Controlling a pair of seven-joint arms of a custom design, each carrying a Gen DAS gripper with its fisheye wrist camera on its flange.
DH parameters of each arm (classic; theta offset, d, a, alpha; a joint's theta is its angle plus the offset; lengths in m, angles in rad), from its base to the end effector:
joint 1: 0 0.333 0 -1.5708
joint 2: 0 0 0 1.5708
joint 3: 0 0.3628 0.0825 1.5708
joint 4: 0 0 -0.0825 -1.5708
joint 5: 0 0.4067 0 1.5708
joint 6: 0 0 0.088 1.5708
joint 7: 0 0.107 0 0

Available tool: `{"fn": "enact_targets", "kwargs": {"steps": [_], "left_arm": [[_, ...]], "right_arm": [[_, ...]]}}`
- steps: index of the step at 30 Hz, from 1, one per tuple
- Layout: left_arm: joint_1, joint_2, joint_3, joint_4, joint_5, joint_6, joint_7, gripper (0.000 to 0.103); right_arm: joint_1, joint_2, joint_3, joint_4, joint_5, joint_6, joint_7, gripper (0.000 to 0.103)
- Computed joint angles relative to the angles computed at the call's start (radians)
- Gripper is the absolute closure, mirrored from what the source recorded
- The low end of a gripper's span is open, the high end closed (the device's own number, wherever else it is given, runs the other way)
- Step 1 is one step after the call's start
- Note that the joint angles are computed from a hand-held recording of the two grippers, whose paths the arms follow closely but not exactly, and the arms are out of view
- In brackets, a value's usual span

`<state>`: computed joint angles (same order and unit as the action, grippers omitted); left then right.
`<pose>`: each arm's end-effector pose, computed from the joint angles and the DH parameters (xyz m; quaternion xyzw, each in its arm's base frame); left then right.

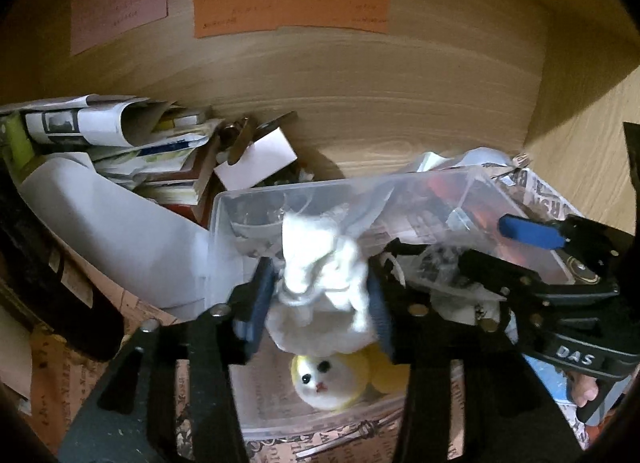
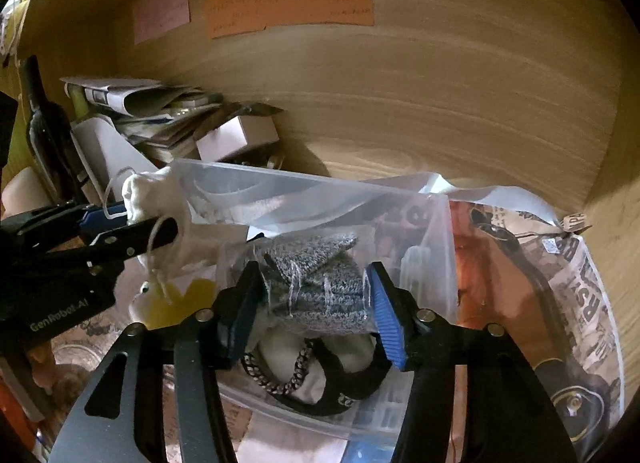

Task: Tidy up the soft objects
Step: 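Carry white cloth and mesh bag into the clear box while both tools release, then grasp the floral scrunchie with the left tool while the right tool grasps the green knit sock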

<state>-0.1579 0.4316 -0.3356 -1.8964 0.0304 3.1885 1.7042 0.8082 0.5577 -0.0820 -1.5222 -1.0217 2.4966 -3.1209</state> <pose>0.6440 -0.3124 0.4204 -0.4355 0.7906 -0.3802 0.2018 0.5709 0.5310 0.4071 -0.6012 0.6771 -0.2950 0.3051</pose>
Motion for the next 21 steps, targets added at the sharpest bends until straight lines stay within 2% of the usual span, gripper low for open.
{"fn": "enact_targets", "kwargs": {"steps": [2,4,7,10,14,17,18,21], "left_arm": [[-0.007,-0.008,0.009,-0.012,0.0,0.014,-0.007,0.04],[0.01,-0.015,-0.006,-0.023,0.002,0.024,-0.005,0.037],[0.074,-0.031,-0.076,-0.045,0.001,0.024,0.012,0.034],[0.198,-0.049,-0.206,-0.082,-0.01,0.043,0.039,0.027],[0.444,-0.076,-0.451,-0.167,0.024,0.115,0.035,0.012],[0.575,-0.101,-0.568,-0.226,0.088,0.172,-0.009,0.005],[0.614,-0.109,-0.601,-0.245,0.112,0.191,-0.027,0.004],[0.697,-0.151,-0.66,-0.307,0.182,0.251,-0.083,0.001]], "right_arm": [[0.003,0.001,-0.001,0.003,0.0,-0.008,-0.003,0.036],[0.013,-0.008,-0.007,-0.004,-0.02,-0.016,0.015,0.026],[0.024,-0.024,-0.009,-0.014,-0.054,-0.041,0.04,0.023],[0.032,-0.05,0.0,-0.032,-0.092,-0.07,0.07,0.022],[0.052,-0.105,0.018,-0.074,-0.184,-0.122,0.146,0.017],[0.068,-0.145,0.043,-0.105,-0.263,-0.182,0.203,0.008],[0.071,-0.157,0.054,-0.115,-0.284,-0.2,0.218,0.003],[0.081,-0.179,0.088,-0.134,-0.347,-0.264,0.25,0.0]]}}
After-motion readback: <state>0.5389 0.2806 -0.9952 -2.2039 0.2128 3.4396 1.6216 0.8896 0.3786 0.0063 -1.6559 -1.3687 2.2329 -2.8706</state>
